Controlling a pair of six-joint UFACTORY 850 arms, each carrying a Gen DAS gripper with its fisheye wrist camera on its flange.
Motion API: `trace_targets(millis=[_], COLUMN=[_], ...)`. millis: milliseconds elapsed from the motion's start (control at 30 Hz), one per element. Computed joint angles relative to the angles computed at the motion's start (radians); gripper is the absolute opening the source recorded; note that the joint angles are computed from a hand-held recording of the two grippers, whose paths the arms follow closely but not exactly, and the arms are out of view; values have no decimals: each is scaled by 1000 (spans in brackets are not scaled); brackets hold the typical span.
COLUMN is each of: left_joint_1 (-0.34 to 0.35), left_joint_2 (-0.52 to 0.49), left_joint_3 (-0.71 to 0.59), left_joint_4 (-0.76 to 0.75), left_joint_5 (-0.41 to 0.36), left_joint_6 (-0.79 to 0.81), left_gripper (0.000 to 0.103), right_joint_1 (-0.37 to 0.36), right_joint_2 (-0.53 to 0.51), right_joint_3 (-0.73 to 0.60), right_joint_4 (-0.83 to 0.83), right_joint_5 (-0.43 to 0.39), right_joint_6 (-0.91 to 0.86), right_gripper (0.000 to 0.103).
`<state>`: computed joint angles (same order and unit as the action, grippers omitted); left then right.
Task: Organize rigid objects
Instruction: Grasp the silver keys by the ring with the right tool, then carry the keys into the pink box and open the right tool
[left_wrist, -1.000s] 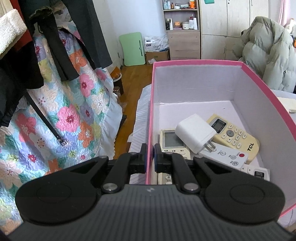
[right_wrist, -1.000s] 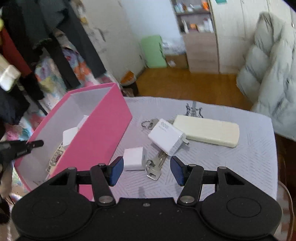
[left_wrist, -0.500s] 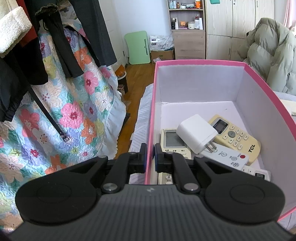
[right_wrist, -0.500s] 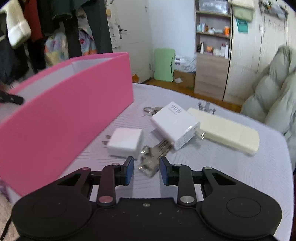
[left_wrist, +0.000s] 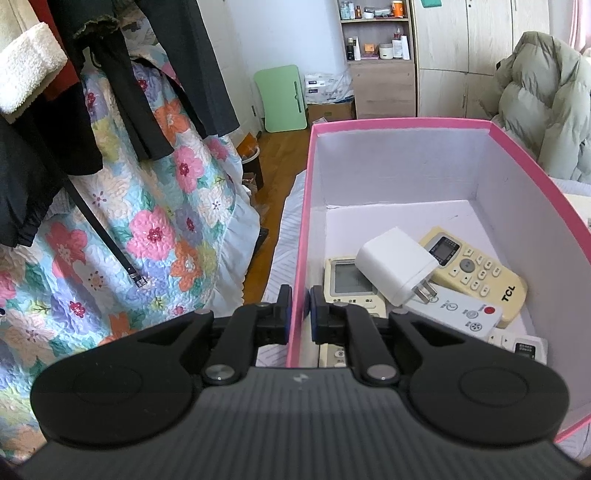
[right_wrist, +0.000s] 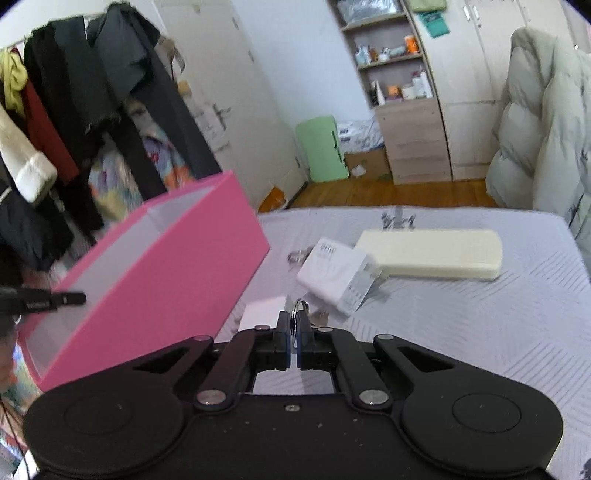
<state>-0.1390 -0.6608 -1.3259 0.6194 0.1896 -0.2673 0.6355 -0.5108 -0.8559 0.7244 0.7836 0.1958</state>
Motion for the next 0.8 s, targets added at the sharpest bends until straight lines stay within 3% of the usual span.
trace_targets(millis=[133,200,300,433,633,800], left_joint_1=[-2,-5,-9,-12,-4,-2], left_joint_2=[-4,-1,2,2,4,-2], left_joint_3=[-21,-15,-3,-3,2,-19], left_joint_4=[133,70,-85,-129,-63,131], left_joint_5=[-42,-45,-33,-33,-18,-42], left_joint_6=[-131,-64,97,118,71,-133], left_gripper=[8,9,9,10,10,9], right_joint_1=[13,10,3,-14,3,4], right_joint_2=[10,9,14,42,74,87], right_joint_3=[32,49,31,36,-4,-73], right_joint_4=[34,1,16,-68,-100,-163], right_joint_5=[109,154,98,47,-33,-110], right_joint_6=[24,106,68,140,97,71], right_gripper=[4,4,4,4,4,4])
